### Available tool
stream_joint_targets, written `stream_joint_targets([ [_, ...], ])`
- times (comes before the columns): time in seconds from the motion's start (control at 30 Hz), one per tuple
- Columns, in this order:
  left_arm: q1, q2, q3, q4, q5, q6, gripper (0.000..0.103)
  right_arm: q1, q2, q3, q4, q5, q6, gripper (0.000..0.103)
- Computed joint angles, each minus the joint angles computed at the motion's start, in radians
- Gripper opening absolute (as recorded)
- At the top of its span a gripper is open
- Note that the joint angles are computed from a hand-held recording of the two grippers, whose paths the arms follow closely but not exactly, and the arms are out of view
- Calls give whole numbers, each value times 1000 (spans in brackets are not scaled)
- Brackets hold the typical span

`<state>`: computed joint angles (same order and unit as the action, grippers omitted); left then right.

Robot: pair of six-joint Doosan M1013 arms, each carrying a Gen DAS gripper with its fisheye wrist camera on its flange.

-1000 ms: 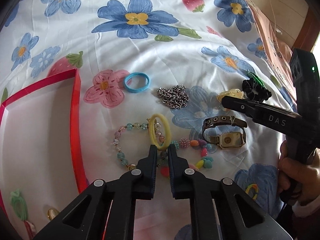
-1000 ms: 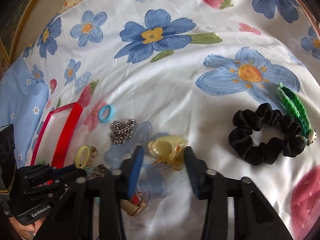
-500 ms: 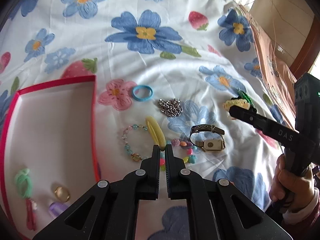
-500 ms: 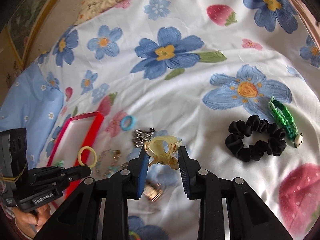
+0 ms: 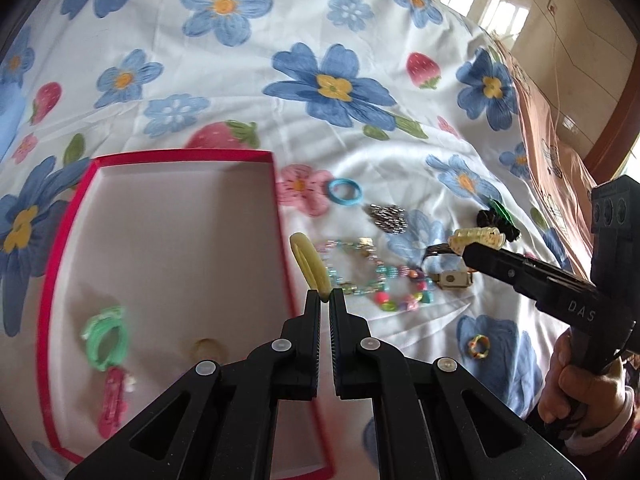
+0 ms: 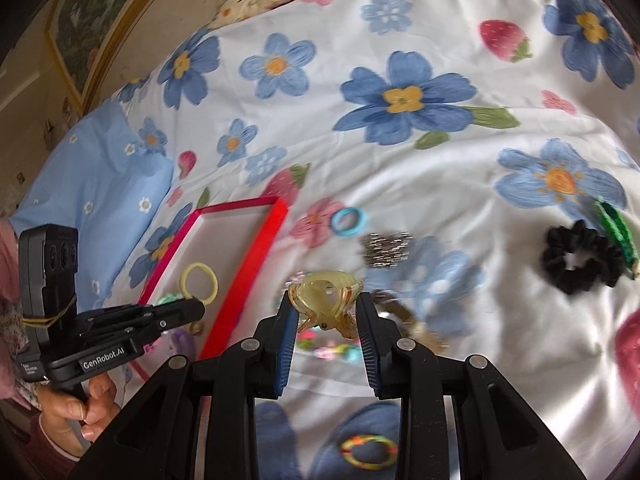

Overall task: Organize jewelry
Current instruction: 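Grasp the yellow hair tie with the left tool while the right tool grasps the yellow claw clip, then place the yellow hair tie and yellow claw clip into the box, open both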

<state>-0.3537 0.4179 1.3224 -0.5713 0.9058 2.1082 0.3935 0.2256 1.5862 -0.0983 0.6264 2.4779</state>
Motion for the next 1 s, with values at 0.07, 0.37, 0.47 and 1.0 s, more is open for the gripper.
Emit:
stream_joint_targets([
  [0.07,14,-5,5,-3,-7,1,4,7,14,-17,14,0,-17,29],
  [0.37,63,-11,12,-5,-20,-15,4,31,93,-117,111,9,-156,29],
  [0.47,73,-6,4,-4,-21,-20,4,39,117,-151,134,15,-195,29],
  [1.0,102,54,-49,61,-33,-104,4,56,254,-315,280,104,-405,29],
])
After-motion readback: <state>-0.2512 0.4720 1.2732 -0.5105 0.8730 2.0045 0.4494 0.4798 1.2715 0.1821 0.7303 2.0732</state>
